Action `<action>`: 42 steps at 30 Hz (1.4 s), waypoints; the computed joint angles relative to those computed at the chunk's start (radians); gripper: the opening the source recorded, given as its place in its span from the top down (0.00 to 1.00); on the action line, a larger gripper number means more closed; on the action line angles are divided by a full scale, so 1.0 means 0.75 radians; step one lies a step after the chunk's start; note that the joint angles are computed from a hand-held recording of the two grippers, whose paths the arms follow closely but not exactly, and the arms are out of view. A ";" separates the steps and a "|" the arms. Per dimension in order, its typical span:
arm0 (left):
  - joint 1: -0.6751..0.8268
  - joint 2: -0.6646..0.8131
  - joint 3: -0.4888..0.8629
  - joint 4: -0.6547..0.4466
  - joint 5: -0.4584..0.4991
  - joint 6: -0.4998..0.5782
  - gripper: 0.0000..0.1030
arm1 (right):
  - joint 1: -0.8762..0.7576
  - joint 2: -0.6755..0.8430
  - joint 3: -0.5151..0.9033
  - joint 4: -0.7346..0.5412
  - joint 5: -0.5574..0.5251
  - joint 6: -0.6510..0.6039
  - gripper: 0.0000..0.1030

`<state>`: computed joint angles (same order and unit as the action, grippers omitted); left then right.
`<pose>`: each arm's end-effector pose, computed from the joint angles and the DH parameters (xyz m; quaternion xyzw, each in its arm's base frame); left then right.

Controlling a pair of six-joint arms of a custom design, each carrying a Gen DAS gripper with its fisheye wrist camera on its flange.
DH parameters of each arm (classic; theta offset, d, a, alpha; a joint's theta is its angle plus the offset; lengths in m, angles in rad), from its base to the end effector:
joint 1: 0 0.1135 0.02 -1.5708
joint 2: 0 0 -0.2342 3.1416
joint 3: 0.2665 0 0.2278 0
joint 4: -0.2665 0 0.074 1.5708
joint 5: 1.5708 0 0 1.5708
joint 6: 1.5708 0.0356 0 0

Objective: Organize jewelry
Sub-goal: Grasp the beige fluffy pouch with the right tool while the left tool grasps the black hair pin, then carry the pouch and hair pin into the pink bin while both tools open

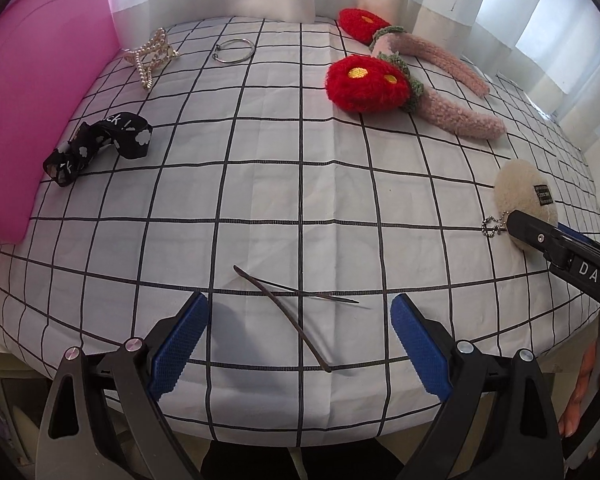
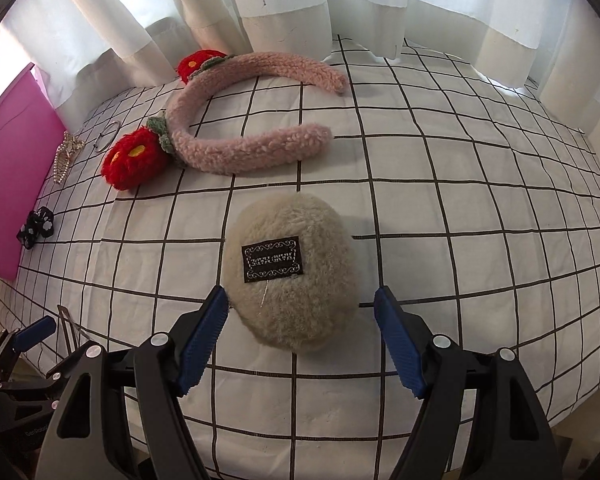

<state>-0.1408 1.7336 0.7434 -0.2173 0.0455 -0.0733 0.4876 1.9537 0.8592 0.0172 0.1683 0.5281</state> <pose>0.2647 -0.0392 0.0914 0.0373 0.9826 -0.0415 0.1772 0.2795 0.1415 0.0669 0.0401 0.9657 0.0471 0.2523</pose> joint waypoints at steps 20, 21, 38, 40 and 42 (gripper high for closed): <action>-0.107 -0.076 -0.195 0.226 -0.131 -0.041 0.13 | 0.027 0.087 0.067 0.022 0.089 -0.079 0.30; -0.108 -0.091 -0.204 0.228 -0.125 -0.031 0.20 | 0.029 0.086 0.062 0.028 0.093 -0.084 0.30; -0.019 -0.234 -0.219 0.247 -0.036 0.033 0.80 | 0.056 -0.005 -0.012 0.105 0.083 -0.109 0.48; -0.007 -0.281 -0.217 0.248 -0.032 0.045 0.80 | 0.061 -0.032 -0.012 0.096 0.087 -0.112 0.48; 0.005 -0.343 -0.216 0.242 -0.029 0.062 0.80 | 0.067 -0.061 -0.005 0.077 0.085 -0.110 0.48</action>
<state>-0.1368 1.4762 0.5817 -0.0356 0.0241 -0.0271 0.5376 1.9075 0.8552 0.0746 0.2323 0.4454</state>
